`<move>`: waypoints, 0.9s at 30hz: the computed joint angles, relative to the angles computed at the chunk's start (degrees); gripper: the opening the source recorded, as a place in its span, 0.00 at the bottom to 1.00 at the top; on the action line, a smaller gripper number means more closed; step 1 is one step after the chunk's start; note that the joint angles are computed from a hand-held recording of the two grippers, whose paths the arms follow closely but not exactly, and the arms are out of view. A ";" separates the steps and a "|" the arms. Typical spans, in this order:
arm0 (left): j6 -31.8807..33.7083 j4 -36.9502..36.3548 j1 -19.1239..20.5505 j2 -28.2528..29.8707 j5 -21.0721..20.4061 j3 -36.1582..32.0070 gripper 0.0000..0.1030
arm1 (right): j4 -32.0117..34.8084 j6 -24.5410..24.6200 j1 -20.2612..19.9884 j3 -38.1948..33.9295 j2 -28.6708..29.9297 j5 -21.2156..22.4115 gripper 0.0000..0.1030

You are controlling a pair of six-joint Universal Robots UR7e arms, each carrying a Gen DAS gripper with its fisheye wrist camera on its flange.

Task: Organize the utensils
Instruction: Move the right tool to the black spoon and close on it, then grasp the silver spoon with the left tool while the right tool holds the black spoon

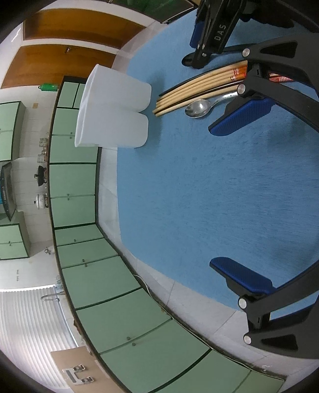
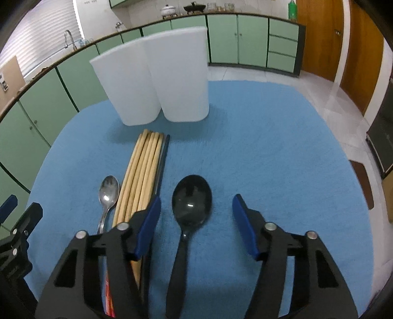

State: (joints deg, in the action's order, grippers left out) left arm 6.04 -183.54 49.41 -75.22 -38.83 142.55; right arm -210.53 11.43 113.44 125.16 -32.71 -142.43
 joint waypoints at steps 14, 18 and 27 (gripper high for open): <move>-0.11 4.71 0.24 2.01 -7.15 -1.18 0.93 | -1.74 -4.66 -1.41 3.36 -3.03 3.16 0.32; -0.09 6.19 0.20 3.63 -8.08 -1.70 0.93 | -3.23 -5.30 -2.14 5.10 -4.12 4.42 0.32; -1.68 10.92 0.38 8.00 -5.24 -4.56 0.94 | -4.06 -6.32 -1.59 3.58 -2.29 3.30 0.33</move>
